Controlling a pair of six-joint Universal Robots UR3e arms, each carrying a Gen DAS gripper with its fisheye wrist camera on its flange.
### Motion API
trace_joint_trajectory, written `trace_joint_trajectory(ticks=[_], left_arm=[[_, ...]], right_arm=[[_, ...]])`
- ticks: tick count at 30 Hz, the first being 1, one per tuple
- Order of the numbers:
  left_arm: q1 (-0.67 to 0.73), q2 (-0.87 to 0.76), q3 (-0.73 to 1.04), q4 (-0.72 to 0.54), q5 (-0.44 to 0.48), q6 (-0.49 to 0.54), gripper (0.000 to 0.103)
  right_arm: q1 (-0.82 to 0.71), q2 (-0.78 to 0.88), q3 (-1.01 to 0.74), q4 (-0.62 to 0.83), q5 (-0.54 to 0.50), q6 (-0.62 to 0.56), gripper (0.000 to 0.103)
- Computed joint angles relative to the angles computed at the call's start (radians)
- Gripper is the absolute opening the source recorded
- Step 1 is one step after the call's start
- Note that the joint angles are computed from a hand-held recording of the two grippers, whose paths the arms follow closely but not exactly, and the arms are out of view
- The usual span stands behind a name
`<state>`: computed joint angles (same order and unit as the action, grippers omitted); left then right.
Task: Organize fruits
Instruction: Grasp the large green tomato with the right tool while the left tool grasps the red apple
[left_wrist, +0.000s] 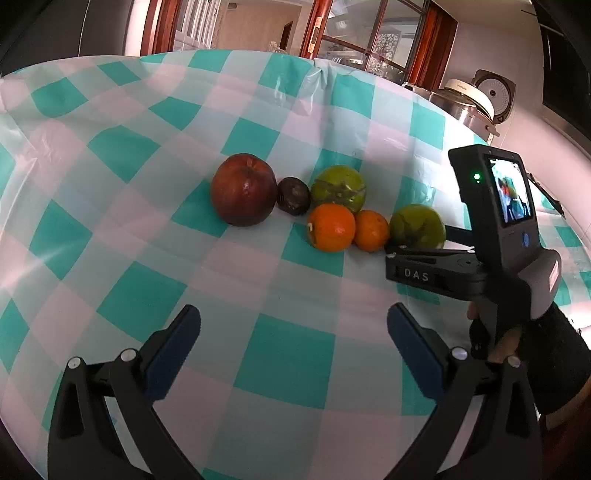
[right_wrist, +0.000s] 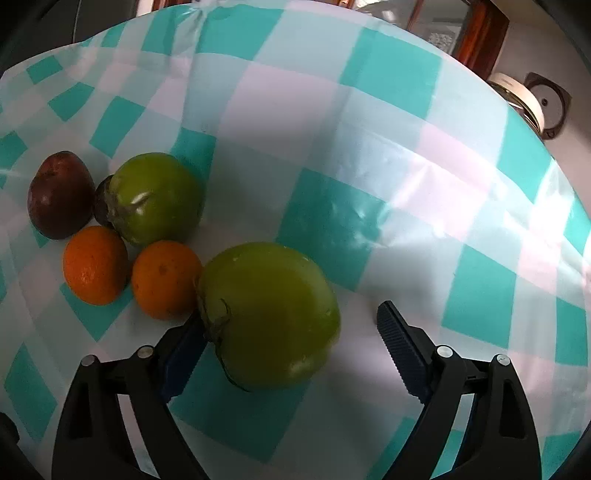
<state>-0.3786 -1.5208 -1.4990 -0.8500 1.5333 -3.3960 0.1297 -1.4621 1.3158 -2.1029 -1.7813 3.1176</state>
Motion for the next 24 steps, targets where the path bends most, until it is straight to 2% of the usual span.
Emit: trace_joint_trajectory(ticks=[3, 8, 9, 12, 16, 20, 24], left_arm=[[0.004, 0.005, -0.004, 0.0, -0.004, -0.003, 0.101], [0.005, 0.007, -0.003, -0.007, -0.001, -0.005, 0.101], [0.004, 0.006, -0.001, -0.009, 0.009, -0.012, 0.101], [0.012, 0.004, 0.004, -0.017, 0.034, -0.042, 0.101], [0.031, -0.029, 0.038, -0.01, 0.114, -0.075, 0.101], [0.067, -0.114, 0.132, -0.016, 0.109, -0.053, 0.1], [0.062, -0.281, 0.345, -0.092, 0.114, -0.02, 0.091]], right_arm=[[0.009, -0.054, 0.055, 0.0, -0.002, 0.056, 0.061], [-0.085, -0.334, 0.322, -0.05, 0.17, 0.249, 0.061], [-0.123, -0.415, 0.398, -0.06, 0.234, 0.293, 0.061], [-0.126, -0.549, 0.504, -0.072, 0.268, 0.401, 0.061], [-0.153, -0.594, 0.568, -0.127, 0.321, 0.453, 0.061], [-0.194, -0.612, 0.588, -0.121, 0.36, 0.464, 0.061], [-0.198, -0.613, 0.571, -0.105, 0.38, 0.455, 0.061]])
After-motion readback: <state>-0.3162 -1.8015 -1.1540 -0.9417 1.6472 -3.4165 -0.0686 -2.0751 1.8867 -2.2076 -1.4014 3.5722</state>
